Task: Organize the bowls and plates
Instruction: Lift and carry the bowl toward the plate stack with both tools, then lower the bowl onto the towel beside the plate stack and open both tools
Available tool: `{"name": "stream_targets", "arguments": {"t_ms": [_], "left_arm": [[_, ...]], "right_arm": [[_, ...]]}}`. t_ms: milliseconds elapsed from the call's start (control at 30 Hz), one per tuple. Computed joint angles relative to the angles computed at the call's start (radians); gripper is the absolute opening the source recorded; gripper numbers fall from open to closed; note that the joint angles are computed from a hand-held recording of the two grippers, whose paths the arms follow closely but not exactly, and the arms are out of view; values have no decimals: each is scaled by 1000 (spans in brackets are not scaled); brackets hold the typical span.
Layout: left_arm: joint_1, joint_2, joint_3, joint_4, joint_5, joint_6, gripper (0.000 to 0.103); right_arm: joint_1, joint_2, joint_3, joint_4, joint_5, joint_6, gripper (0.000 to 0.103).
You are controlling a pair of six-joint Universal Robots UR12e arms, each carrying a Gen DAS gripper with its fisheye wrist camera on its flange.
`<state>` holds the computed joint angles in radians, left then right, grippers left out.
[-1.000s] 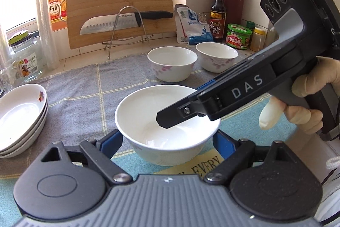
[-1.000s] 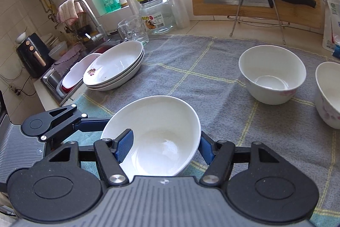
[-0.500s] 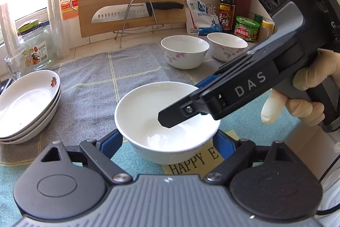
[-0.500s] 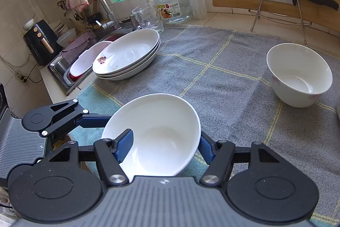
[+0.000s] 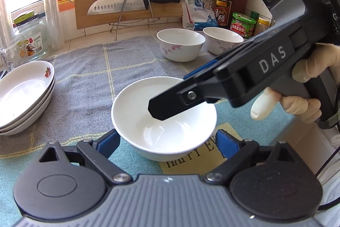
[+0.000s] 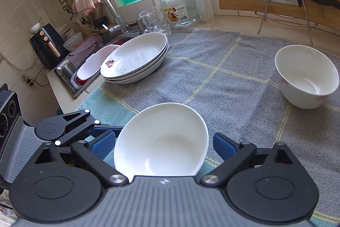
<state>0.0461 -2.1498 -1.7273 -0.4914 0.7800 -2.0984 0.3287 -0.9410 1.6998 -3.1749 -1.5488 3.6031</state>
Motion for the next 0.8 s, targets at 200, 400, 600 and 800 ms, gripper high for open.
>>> {"name": "stream_targets", "arguments": {"t_ms": [200,400,600,800], "left_arm": [[8,17,4,-32,-16,32,98],[6,18,23,-46,-50,54,100],[-9,0,69,-55,-94,58,102],[-45,-29,131,-93,-119,46,102]], "right_arm": [[5,-18,19,-9,-74,-18,103],[4,-36,44,-28,-166,0,103],[8,-53,68,-18,-277,10,103],[-4,-66,93,-14,-338,28,103]]}}
